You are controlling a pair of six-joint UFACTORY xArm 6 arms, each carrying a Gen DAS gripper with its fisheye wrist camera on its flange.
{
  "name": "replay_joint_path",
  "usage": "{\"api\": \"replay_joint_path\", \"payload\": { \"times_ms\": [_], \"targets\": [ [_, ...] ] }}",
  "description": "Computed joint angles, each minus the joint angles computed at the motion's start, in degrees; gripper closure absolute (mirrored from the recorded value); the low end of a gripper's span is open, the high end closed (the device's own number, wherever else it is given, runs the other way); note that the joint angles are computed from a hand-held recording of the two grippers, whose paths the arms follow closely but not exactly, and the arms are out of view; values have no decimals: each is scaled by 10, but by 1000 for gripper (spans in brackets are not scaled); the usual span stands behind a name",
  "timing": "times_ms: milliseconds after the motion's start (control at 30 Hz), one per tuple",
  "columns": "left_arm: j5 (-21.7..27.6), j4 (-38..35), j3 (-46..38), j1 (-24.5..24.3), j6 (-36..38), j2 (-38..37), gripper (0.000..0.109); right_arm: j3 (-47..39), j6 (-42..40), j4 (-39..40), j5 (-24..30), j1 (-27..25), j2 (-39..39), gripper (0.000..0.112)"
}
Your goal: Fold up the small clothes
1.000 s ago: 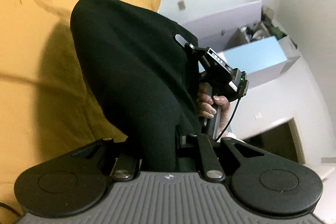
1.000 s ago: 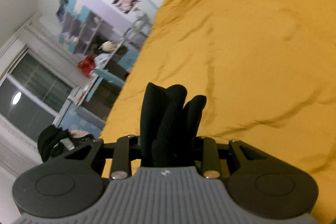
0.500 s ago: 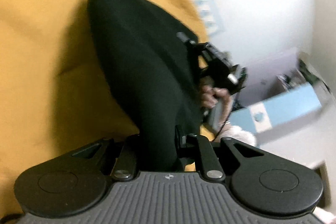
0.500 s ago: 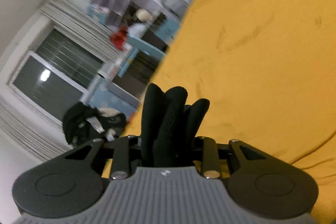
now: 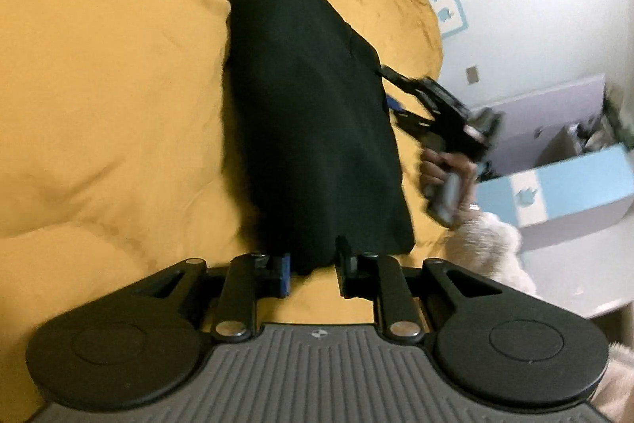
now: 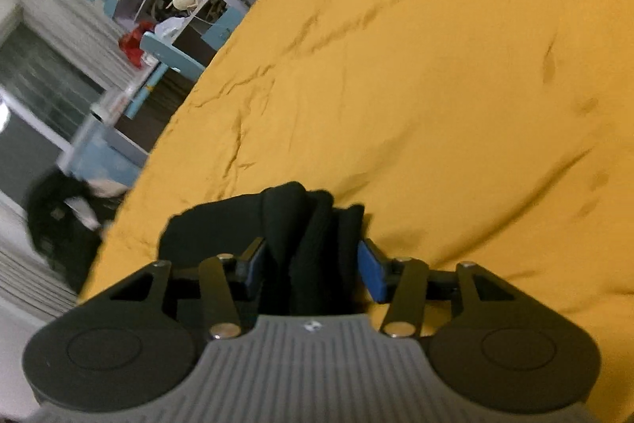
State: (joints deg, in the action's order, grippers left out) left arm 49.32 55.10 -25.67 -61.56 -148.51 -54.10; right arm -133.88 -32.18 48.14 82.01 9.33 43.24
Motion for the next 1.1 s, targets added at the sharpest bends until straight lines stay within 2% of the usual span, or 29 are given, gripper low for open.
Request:
{"api": "replay_joint_path", "payload": {
  "times_ms": [33, 67, 133, 200, 267, 333, 367, 400, 500, 633, 767, 867, 933, 1000, 1067, 1100],
  "targets": [
    [55, -17, -26, -33, 22, 6, 86, 30, -31, 4, 5, -14, -28, 65],
    [107, -30, -54, -64, 38, 12, 86, 39, -50, 19, 35, -30, -42, 65],
    [162, -37, -110, -81, 61, 49, 87, 112, -104, 46, 72, -58, -109, 65],
    [197, -11, -140, -93, 68, 70, 86, 220, -180, 51, 85, -78, -202, 65],
    [182, 18, -150, -71, 80, 83, 87, 318, -256, 52, 102, -99, -286, 64],
    [131, 45, -147, -36, 94, 99, 86, 373, -304, 53, 146, -127, -335, 64],
    [106, 52, -143, -17, 100, 108, 86, 409, -324, 47, 146, -134, -364, 64],
    [91, 46, -143, -1, 107, 119, 86, 448, -345, 42, 127, -135, -395, 64],
    [92, -4, -156, 20, 139, 153, 87, 543, -397, 1, 41, -131, -466, 64],
    [104, -22, -153, 12, 124, 172, 87, 613, -387, -57, -50, -126, -505, 65],
    [100, -14, -161, 22, 108, 185, 92, 649, -409, -51, -74, -136, -513, 65],
    [105, -16, -169, 22, 102, 181, 92, 680, -421, -48, -104, -132, -533, 65],
    [142, -21, -197, -1, 113, 187, 89, 685, -400, -58, -115, -125, -550, 63],
    [217, -22, -250, -35, 136, 215, 76, 676, -366, -59, -105, -126, -569, 57],
    [320, -37, -339, -72, 163, 267, 50, 677, -336, -57, -116, -119, -599, 46],
    [372, -46, -391, -87, 179, 299, 46, 685, -317, -61, -134, -114, -623, 38]
  ]
}}
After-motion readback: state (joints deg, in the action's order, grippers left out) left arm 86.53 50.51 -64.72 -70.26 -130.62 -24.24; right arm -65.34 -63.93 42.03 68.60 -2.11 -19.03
